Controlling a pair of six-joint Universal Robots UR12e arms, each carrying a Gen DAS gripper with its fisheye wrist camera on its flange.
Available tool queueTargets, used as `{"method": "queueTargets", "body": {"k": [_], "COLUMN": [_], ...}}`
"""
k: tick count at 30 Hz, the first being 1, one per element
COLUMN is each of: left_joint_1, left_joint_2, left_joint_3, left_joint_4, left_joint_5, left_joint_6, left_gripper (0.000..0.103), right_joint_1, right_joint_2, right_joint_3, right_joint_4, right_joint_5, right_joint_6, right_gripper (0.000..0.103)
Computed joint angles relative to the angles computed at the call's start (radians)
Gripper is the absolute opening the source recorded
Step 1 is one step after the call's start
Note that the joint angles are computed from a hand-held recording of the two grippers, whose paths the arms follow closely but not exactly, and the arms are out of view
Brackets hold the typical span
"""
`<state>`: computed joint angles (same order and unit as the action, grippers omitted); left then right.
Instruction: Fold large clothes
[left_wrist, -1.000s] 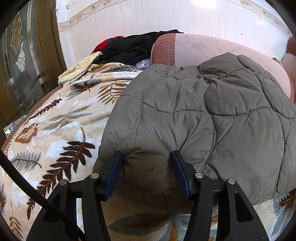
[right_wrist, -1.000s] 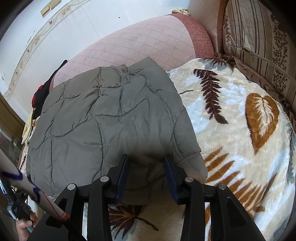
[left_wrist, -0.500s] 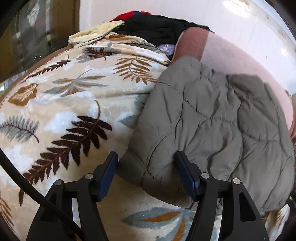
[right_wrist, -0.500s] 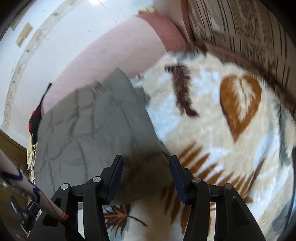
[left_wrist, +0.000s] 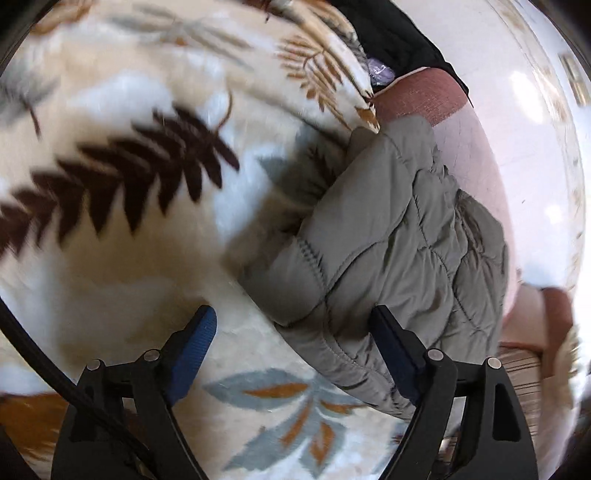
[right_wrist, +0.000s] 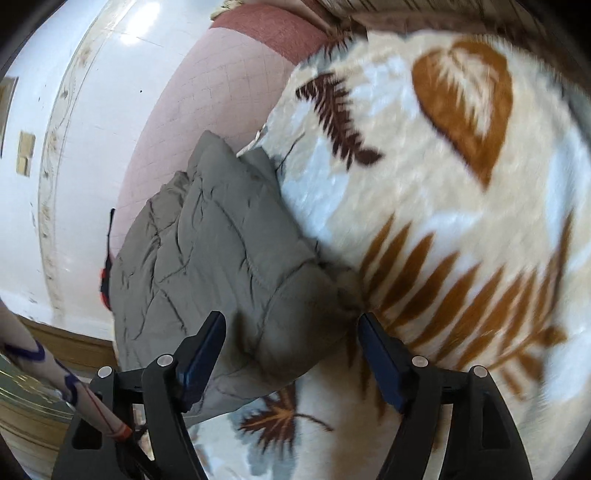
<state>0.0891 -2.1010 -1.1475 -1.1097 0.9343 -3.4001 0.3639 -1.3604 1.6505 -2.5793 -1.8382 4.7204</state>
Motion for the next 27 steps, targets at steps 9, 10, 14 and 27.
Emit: {"method": "queueTargets", "body": {"k": [9,10,14,27], "left_joint_1": [-0.017,-0.018,-0.030,-0.095], "left_joint_2": [-0.009,-0.012,-0.020,0.059], "left_joint_3": [-0.042,-0.041,-0.039,-0.093], "left_joint_4": [0.184,0.193,0.244,0.440], "left_joint_5": [-0.025,-0.035,-0.024,0.286], "left_joint_6": [-0.038,-0.033,-0.011,0.255], "left_gripper": [0.094,0.094,0.088,0.035], "right_joint_1": [-0.002,-0.003,-0.013,0.063], "right_joint_2": [0.033,0.038,0.053,0.118], "right_joint_3": [0.035,0.039,0.031,-0.264], "right_joint_4": [-0.143,-0.171,-0.207,0.275], "right_joint_5": [-0.046,-0.056,-0.048,-0.294], "right_joint_6": [0.057,0.050,-0.018,-0.402], "right_gripper": [0.084,0.084,0.076,0.031]}}
